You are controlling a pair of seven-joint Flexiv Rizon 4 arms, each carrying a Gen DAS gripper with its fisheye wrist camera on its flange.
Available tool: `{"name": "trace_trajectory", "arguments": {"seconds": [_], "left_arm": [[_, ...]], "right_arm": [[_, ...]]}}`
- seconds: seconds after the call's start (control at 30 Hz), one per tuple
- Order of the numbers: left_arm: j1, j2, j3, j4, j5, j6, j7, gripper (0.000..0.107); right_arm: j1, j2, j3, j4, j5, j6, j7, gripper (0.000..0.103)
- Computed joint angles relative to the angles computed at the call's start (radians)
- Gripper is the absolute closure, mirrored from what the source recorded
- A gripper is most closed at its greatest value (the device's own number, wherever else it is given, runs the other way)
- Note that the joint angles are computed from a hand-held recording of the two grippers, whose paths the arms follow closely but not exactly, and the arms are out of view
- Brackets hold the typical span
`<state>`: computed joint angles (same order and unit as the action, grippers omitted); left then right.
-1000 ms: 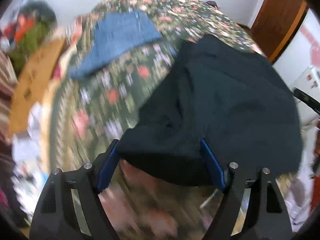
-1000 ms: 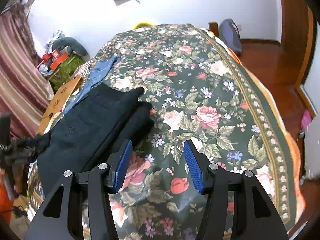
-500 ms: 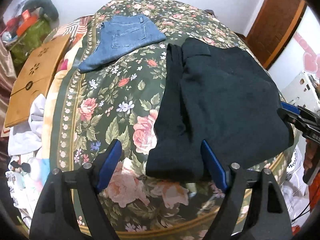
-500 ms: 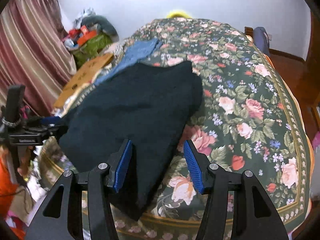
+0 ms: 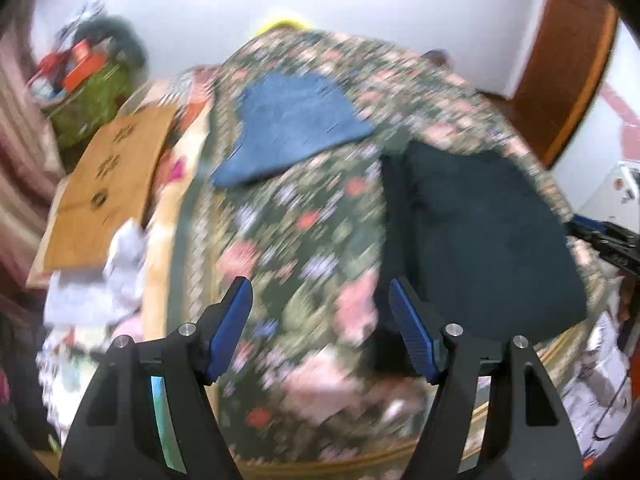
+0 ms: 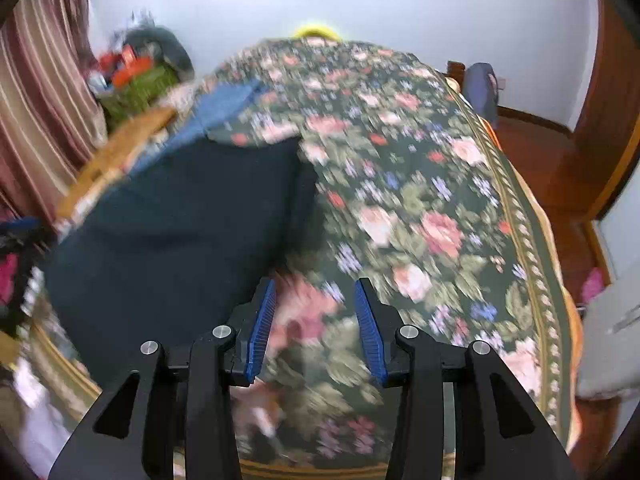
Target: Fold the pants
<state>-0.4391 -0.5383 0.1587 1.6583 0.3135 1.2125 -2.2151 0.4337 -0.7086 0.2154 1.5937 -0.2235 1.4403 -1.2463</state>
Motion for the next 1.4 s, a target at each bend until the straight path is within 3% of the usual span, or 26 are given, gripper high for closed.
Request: {"name": "trace_trajectory", "arguments": {"seconds": [0.17,0.27,0.33,0.37,0.53,0.6,0.7,0.83,0.9,1.07,1.23,1.4], "left_arm": [[0.077,-0.112,-0.146,-0.152,-0.104,0.032,0.245,0.037],[0.037,-0.214,-0.124,-0.31,-0.113,-0.094,0.315,0.042],[-0.014,-0.289,-0.057,-0.421,-0.113,-0.223,0.343,0.044],[0.002,-0.303,-0.073,-0.427,-0.12,-0.239,0.363,0.043],[0.076,-0.25,-0.129,-0.284,-0.208,-0.097,0.403,0.032],[0.064,-0.234,-0.102,-0.263,-0.206,-0.09,0.404,0.029],[0.024,-0.218,-0.046,-0.262,-0.175,-0.101,0.37,0.029],[-0.015,-0.197,0.025,-0.259,-0.117,-0.108,0.261,0.031],[0.018,-0.172,-0.008,-0.227,-0.129,-0.084,0.253,0.031],[0.112,-0.138,-0.145,-0.151,-0.229,-0.018,0.382,0.026],[0.154,-0.196,-0.211,-0.182,-0.355,-0.111,0.484,0.025],[0.179,-0.233,-0.251,-0.194,-0.456,-0.126,0.535,0.023]], "right_arm": [[-0.072,-0.065,0.177,-0.124,0.035,-0.037,-0.137,0.066],[-0.029,-0.109,0.174,-0.2,0.03,-0.118,-0.197,0.066],[0.02,-0.134,0.127,-0.234,0.019,-0.172,-0.205,0.066],[0.034,-0.138,0.107,-0.233,0.023,-0.171,-0.21,0.067],[0.097,-0.067,-0.047,-0.119,0.0,-0.072,-0.143,0.069],[0.126,-0.04,-0.135,-0.072,-0.049,-0.055,-0.056,0.068],[0.133,-0.014,-0.19,-0.035,-0.064,-0.057,0.018,0.065],[0.033,0.012,-0.075,-0.011,-0.027,-0.048,0.025,0.064],[-0.011,0.015,-0.008,-0.015,0.004,-0.048,0.006,0.059],[-0.065,-0.022,0.124,-0.058,0.084,-0.038,-0.043,0.032],[-0.079,-0.089,0.205,-0.148,0.151,-0.125,-0.099,0.031],[-0.097,-0.15,0.261,-0.244,0.247,-0.227,-0.161,0.031]]}}
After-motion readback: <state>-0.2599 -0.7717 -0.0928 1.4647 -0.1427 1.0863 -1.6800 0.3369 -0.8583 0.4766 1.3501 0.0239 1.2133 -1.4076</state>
